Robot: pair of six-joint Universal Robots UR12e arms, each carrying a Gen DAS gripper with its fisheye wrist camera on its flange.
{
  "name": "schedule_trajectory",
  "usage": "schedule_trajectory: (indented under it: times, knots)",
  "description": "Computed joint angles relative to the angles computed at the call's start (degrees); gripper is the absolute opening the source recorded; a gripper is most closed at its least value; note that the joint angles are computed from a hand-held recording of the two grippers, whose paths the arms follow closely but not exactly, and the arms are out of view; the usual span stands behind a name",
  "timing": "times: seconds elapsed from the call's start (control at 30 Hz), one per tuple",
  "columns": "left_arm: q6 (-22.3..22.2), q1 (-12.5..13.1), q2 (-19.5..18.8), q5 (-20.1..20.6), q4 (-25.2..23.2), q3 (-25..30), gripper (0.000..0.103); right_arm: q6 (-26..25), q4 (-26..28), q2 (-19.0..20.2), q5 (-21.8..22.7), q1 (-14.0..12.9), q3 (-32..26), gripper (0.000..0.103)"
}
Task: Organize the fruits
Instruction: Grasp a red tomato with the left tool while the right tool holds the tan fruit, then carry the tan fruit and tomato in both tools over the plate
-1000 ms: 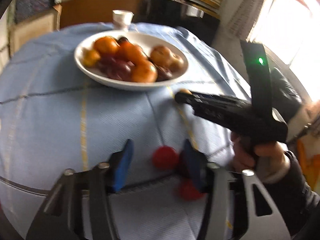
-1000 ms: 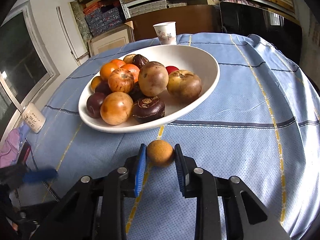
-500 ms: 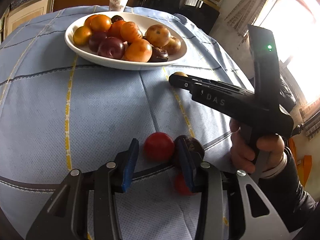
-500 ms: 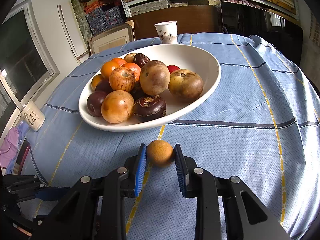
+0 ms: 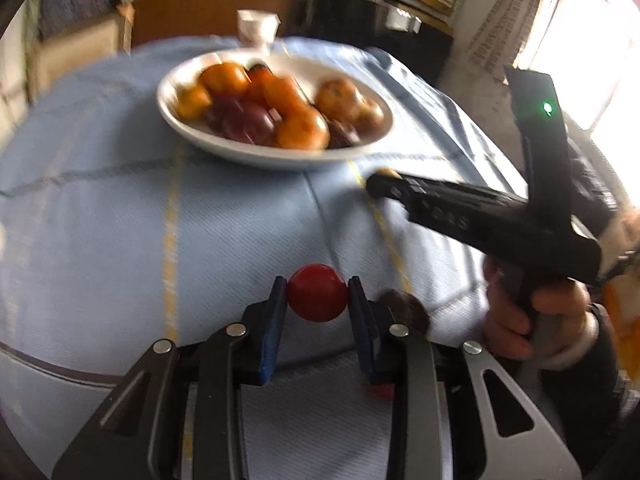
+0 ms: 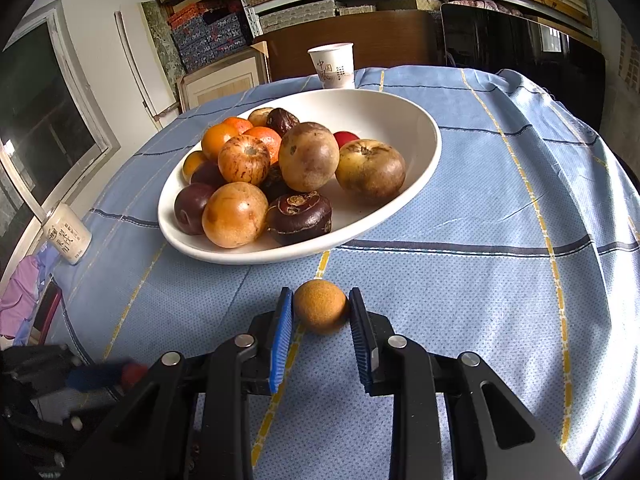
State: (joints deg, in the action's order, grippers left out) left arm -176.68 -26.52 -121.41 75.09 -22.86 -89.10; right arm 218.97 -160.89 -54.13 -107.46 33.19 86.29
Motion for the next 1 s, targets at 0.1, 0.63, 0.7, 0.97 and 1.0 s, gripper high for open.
schedule_trajectory:
  times: [0.1,0.63,0.7,0.97,1.0]
  knots:
    - [0.13,-1.22,0.02,7.00,5.94,-0.91,0.030,-0.53,-1.72,-0.01,-0.77,0.27,0.35,0.029]
    - [-1.51,-1.62,-2.81,13.18,7.03,4.69,0.030,-8.22,-11.68,0.54,-4.68,1.59,-0.27,0.029]
    - [-2.74,-1.39,-3.93,13.28,6.90,7.12,0.030,-8.42,-12.51,0.83,-5.53,1.33,-0.96,0.029]
    - [-5.47,-1.01,-10.54,14.99,2.19,19.62,0.030,-7.44,-12.54,2.72,-6.65,-0.98,-5.06,0.029]
    - [-5.60,-1.01,-11.37,15.18,1.46,21.08,0.030,-7.38,-12.42,2.94,-6.59,-1.21,-5.38,0.029]
